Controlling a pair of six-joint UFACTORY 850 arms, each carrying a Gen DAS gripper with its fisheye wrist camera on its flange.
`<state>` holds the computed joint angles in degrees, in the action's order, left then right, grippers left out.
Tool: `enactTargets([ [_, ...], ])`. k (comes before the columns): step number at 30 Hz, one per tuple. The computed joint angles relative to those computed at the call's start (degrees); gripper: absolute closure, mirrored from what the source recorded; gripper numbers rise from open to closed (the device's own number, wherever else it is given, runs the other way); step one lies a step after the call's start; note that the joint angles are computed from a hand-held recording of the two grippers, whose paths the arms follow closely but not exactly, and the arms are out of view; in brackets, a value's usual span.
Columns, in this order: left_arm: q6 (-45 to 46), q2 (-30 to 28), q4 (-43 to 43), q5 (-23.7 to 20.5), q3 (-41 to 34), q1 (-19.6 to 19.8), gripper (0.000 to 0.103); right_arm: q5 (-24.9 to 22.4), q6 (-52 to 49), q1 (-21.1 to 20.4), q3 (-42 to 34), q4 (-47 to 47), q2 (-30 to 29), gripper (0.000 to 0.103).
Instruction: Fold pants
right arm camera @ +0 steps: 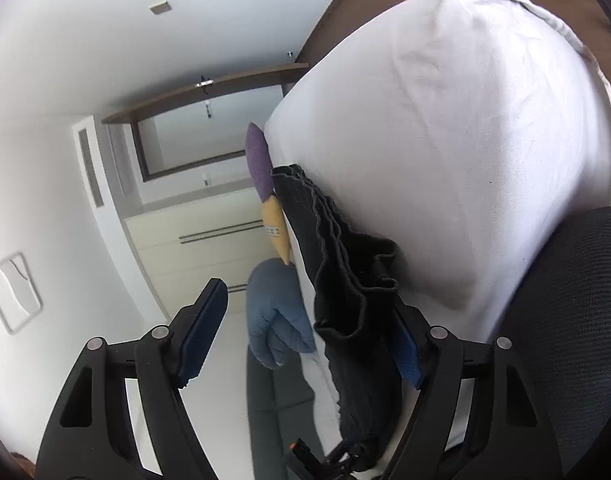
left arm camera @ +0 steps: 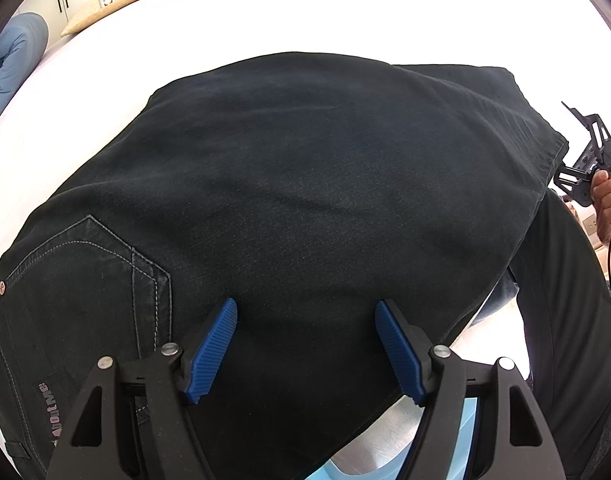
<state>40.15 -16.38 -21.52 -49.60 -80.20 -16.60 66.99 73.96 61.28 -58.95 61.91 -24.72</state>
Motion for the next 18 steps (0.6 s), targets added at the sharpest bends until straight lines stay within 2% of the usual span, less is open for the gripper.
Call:
enactTargets([
  [2, 0.00, -0.03, 0.06, -0.06, -0.03, 0.00, 0.029, 1.17, 1.02, -0.07, -1.01, 0.57, -1.49, 0.039],
  [4, -0.12, -0.09, 0.20, -0.19, -0.15, -0.06, 0.029, -0.14, -0.62, -0.63, -2.32, 0.80, -2.43, 0.049],
  [7, -0.17, -0.08, 0.16, -0.14, -0.13, -0.09, 0.029, -3.83, -4.11, -1.71, -3.54, 0.27, -2.55, 0.076],
  [8, -0.18, -0.10, 0.10, -0.14, -0.16, -0.08, 0.029, -5.32, -5.59, -2.03, -4.07, 0.47, -2.49, 0.078],
  [10, -0.18, -0.11, -0.11, -0.16, -0.19, -0.05, 0.029, -7.37, -8.72, -2.38, -5.35, 2.07, -2.67, 0.089],
  [12, -0.08, -0.08, -0.38, -0.10, -0.10, 0.02, 0.029, -8.77, -11.90, -2.36, -6.52, 4.70, -2.58, 0.093],
  [18, 0.54, 0.08, -1.32, -0.27, 0.02, 0.44, 0.029, -10.06, -21.96, -2.17, -10.09, 11.33, -2.17, 0.095],
])
